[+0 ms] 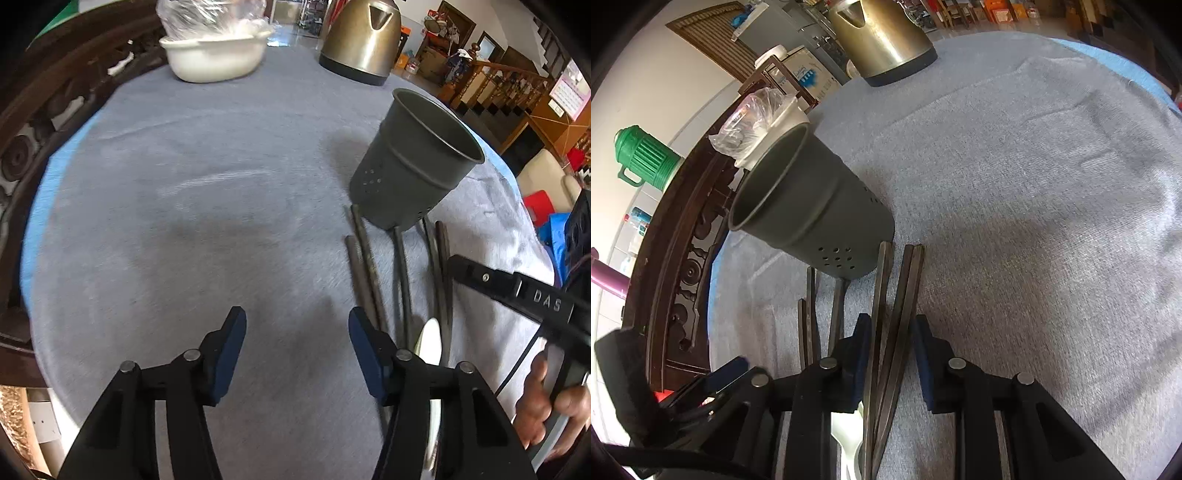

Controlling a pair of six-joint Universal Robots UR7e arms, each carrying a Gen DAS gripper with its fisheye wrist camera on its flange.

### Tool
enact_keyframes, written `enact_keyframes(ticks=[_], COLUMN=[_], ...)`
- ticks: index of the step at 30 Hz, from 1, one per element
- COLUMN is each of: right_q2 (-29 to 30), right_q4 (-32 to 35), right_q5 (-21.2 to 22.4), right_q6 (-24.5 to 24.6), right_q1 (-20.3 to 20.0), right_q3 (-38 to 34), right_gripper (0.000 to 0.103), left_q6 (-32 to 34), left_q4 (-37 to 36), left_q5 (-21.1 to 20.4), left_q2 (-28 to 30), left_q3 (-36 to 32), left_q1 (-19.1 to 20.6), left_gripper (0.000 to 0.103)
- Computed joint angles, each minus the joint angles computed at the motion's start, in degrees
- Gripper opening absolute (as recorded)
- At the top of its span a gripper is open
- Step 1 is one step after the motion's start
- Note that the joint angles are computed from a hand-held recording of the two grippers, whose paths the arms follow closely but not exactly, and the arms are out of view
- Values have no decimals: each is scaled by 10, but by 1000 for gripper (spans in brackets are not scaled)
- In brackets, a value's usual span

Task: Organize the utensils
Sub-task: 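Close the right gripper on a dark chopstick while the left gripper grasps another, then lift both held chopsticks up and over the gray utensil holder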

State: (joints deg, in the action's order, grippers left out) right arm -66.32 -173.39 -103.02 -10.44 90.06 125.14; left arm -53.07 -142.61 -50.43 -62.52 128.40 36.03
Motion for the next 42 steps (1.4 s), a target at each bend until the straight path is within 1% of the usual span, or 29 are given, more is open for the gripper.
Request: enact_keyframes(ticks=[4, 5, 7, 8, 11, 14, 16, 18, 20, 22, 25, 26, 29, 32, 33, 35, 36, 38, 40, 42], right_q2=[-10, -16, -26, -29, -24, -10, 1, 12, 19, 27, 39, 47, 61, 75, 82, 86, 88, 89, 78, 65], right_q4=[16, 16, 24, 37, 60, 78, 79, 83, 91, 101, 116, 124, 134, 123, 114, 94, 83, 69, 44, 20], right_q5=[20, 30, 53, 69, 93, 108, 102, 92, 91, 84, 67, 52, 26, -16, -35, -52, -56, -55, -34, -15], right_q6=[5, 2, -5, -5, -3, 11, 15, 24, 35, 45, 56, 63, 80, 76, 66, 48, 41, 34, 27, 12], right_q1=[-14, -17, -21, -22, -22, -18, -12, -5, -5, -4, 2, 8, 18, 39, 48, 55, 57, 58, 53, 52], right_q3=[-4, -1, 3, 0, -10, -24, -31, -40, -47, -54, -63, -68, -77, -84, -85, -77, -73, -68, -52, -36], right_gripper=[22, 22, 22, 21, 19, 15, 14, 12, 11, 11, 11, 11, 12, 11, 10, 9, 8, 8, 8, 8], left_q6=[29, 35, 41, 48, 59, 66, 74, 78, 72, 69, 66, 65, 66, 65, 69, 76, 84, 84, 78, 79], left_q4=[-29, -29, -30, -41, -52, -54, -64, -63, -58, -50, -42, -43, -48, -44, -42, -51, -68, -72, -70, -81], left_q5=[-16, -15, -18, -22, -23, -31, -30, -18, -17, -24, -32, -35, -40, -45, -44, -47, -59, -56, -44, -42], left_q2=[23, 30, 39, 42, 52, 61, 68, 71, 68, 60, 44, 40, 28, 22, 21, 21, 24, 23, 14, -3], left_q3=[-15, -20, -29, -30, -41, -52, -55, -55, -54, -51, -44, -42, -31, -30, -32, -33, -34, -33, -24, -14], left_q1=[12, 13, 18, 20, 27, 31, 31, 27, 27, 32, 33, 34, 39, 41, 45, 49, 57, 59, 53, 47], left_gripper=[53, 52, 45, 45, 42, 40, 40, 39, 35, 28, 25, 25, 25, 25, 23, 14, 9, 9, 7, 6])
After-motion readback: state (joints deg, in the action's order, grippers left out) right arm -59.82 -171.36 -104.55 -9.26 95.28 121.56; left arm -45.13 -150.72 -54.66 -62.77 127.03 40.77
